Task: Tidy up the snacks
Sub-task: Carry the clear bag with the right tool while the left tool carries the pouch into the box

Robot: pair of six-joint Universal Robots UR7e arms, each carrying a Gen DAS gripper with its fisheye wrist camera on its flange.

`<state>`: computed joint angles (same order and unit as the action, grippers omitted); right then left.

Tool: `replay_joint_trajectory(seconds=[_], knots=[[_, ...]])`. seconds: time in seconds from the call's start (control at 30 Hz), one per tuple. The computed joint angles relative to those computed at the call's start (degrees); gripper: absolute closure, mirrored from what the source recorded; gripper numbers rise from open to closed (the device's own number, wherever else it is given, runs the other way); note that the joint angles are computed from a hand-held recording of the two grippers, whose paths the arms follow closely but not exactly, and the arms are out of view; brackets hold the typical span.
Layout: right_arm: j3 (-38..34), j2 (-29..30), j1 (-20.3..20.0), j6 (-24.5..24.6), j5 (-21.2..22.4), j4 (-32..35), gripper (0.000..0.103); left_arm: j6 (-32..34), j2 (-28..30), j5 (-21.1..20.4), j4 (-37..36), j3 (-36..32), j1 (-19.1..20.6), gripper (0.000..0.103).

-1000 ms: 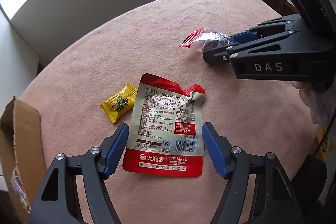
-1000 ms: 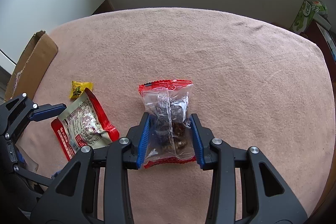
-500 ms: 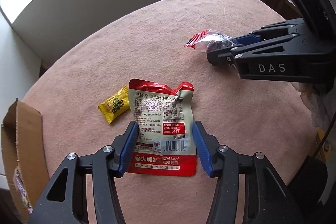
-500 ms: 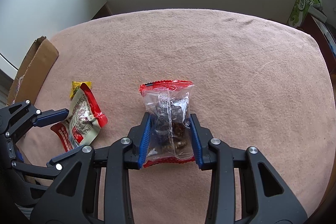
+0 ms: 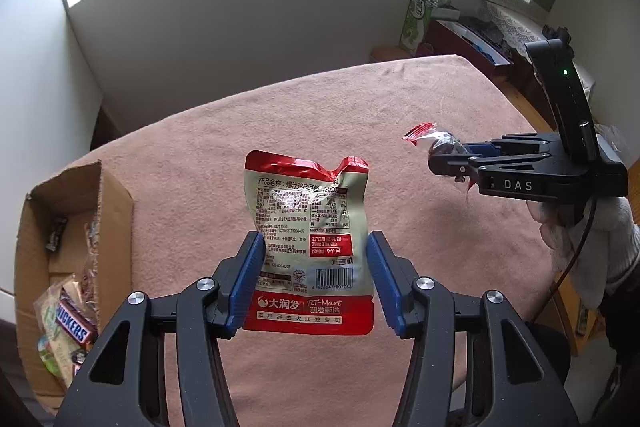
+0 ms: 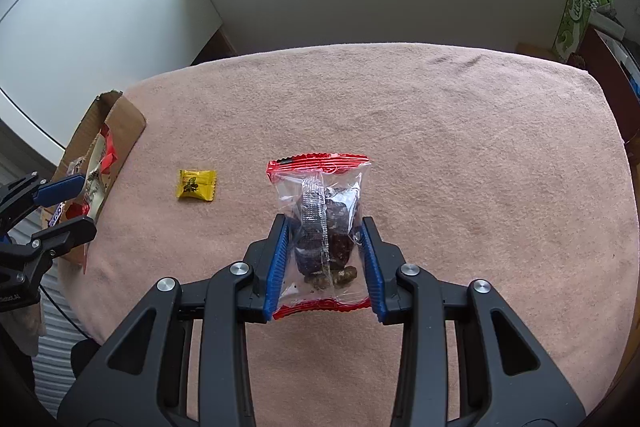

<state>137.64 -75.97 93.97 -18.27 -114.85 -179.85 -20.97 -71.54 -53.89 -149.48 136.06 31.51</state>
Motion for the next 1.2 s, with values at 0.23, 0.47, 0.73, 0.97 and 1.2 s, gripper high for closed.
replay_joint_trajectory(seconds=[0.23,0.47,0.73,0.97,1.2], knots=[[0.0,-1.6,5.0,1.0,1.8,1.7,0.067,-3.8,-10.2,4.6,7.2,3.5,-2.1,0.050],[-3.0,0.6,11.1,5.0,3.5,6.0,0.067,-7.1,-20.4,7.9,16.7,6.1,-4.1,0.050],[-10.1,10.2,19.6,6.9,4.2,6.3,0.067,-11.7,-33.5,13.0,29.9,6.8,-3.8,0.050],[-17.7,21.6,24.0,8.2,4.4,6.5,0.067,-12.5,-40.0,14.6,33.5,6.7,-0.3,0.050],[-25.7,31.6,26.1,9.6,3.0,7.7,0.066,-9.5,-40.1,16.1,29.9,7.1,4.2,0.050]])
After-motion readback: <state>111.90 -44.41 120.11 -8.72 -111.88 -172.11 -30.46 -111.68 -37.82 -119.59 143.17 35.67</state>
